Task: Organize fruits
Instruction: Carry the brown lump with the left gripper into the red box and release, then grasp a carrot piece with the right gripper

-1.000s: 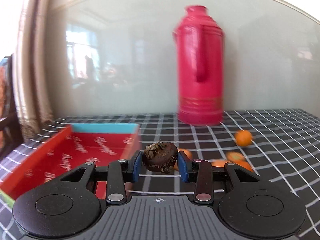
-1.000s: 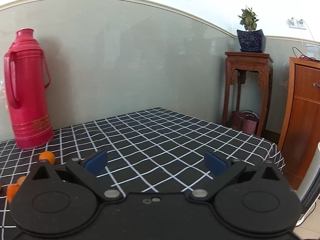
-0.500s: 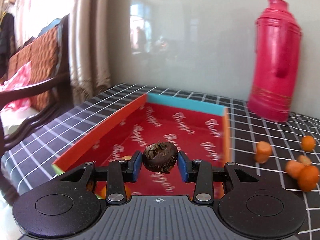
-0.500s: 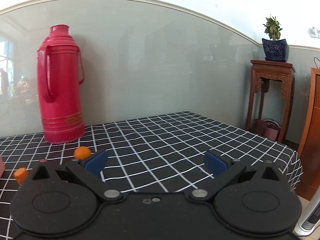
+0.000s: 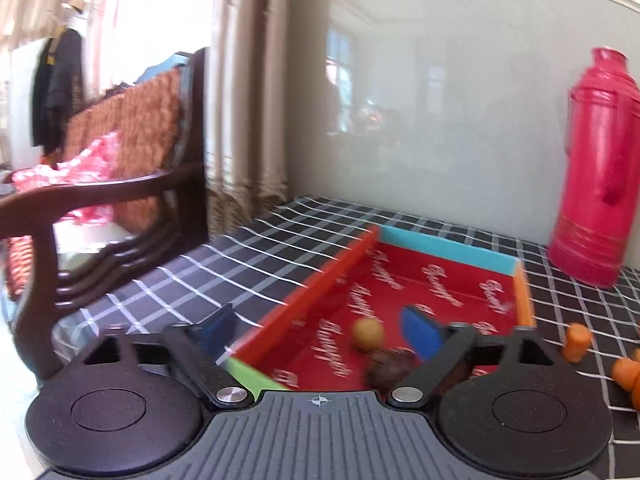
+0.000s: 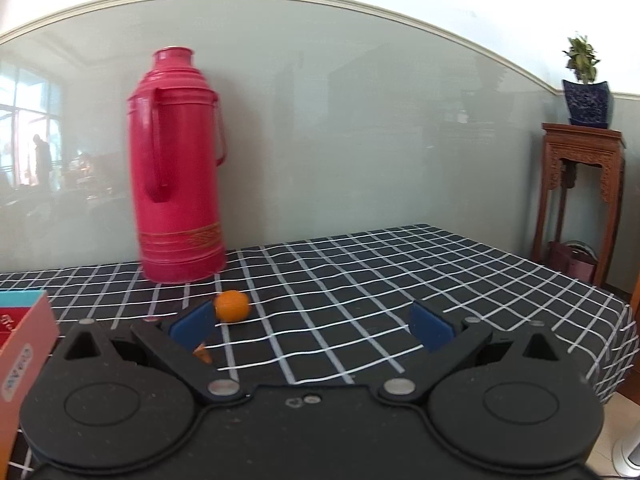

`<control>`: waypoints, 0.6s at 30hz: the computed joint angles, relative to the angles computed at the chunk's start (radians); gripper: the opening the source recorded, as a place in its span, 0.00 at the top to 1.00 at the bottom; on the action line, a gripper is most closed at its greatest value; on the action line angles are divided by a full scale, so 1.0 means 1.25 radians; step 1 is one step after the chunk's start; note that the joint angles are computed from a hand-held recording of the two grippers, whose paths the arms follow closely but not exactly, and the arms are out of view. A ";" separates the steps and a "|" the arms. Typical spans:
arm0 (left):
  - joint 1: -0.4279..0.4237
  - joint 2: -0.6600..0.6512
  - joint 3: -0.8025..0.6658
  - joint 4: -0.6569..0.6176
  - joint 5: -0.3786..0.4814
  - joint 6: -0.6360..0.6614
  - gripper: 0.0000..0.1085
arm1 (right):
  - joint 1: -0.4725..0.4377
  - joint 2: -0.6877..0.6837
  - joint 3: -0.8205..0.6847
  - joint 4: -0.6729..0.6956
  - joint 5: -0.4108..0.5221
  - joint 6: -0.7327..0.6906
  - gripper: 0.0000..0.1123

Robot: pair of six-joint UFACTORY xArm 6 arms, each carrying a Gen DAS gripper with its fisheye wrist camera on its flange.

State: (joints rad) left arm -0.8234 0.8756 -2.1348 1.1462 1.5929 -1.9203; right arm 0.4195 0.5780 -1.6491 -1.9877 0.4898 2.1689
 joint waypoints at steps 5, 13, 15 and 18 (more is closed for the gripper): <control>-0.008 -0.052 0.082 -0.001 0.063 -0.054 0.05 | 0.007 0.026 -0.045 -0.061 -0.076 0.028 0.13; 0.003 -0.157 0.240 -0.059 0.053 -0.129 0.05 | 0.030 0.089 -0.136 -0.029 -0.159 -0.056 0.13; 0.002 -0.180 0.276 -0.065 0.053 -0.148 0.05 | 0.035 0.106 -0.158 -0.019 -0.172 -0.076 0.13; -0.002 -0.207 0.316 -0.070 0.061 -0.169 0.05 | 0.044 0.133 -0.193 0.007 -0.197 -0.116 0.13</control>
State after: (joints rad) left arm -0.8260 0.6173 -1.7399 1.0583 1.6696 -2.1315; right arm 0.4747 0.7441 -1.8909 -1.9788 0.2432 2.0237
